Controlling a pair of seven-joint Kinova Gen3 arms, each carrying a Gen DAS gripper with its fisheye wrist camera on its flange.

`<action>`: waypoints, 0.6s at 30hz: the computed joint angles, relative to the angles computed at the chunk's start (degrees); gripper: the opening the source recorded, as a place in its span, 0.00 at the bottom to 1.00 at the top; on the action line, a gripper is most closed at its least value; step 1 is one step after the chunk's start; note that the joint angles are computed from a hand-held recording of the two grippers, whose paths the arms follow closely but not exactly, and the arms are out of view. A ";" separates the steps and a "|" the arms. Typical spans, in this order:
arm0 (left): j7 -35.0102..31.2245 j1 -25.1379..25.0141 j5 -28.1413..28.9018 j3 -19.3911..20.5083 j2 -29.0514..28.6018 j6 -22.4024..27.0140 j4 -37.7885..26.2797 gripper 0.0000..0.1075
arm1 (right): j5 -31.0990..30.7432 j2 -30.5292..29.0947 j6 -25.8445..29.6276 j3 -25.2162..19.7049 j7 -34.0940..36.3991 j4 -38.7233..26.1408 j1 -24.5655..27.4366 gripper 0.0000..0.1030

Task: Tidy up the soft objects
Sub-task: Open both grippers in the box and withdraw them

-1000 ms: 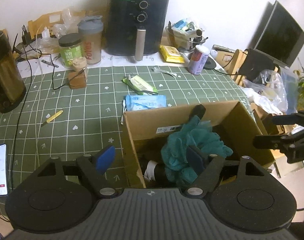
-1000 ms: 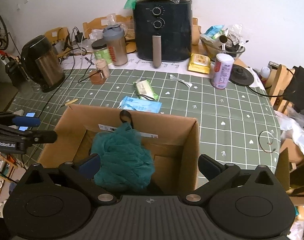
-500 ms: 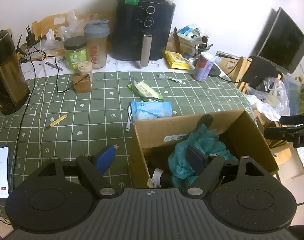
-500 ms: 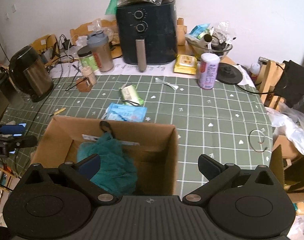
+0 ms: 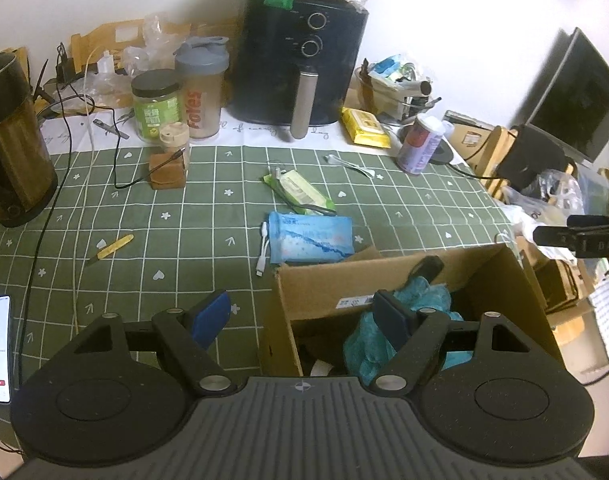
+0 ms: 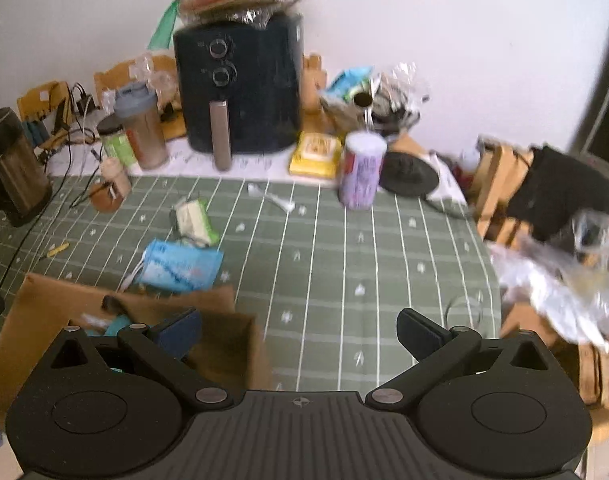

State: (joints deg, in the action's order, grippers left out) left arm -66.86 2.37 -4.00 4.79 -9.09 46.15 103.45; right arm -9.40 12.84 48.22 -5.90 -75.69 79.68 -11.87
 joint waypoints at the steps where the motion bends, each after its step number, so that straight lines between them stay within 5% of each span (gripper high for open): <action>1: 0.51 -0.15 -0.25 0.14 0.27 0.10 -0.19 0.73 | 0.09 0.97 0.48 -0.09 0.79 -1.20 0.20 1.00; 18: 9.27 0.46 -4.97 1.11 3.19 3.65 -3.36 0.73 | -8.42 21.32 21.02 -3.75 16.08 -30.06 4.97 1.00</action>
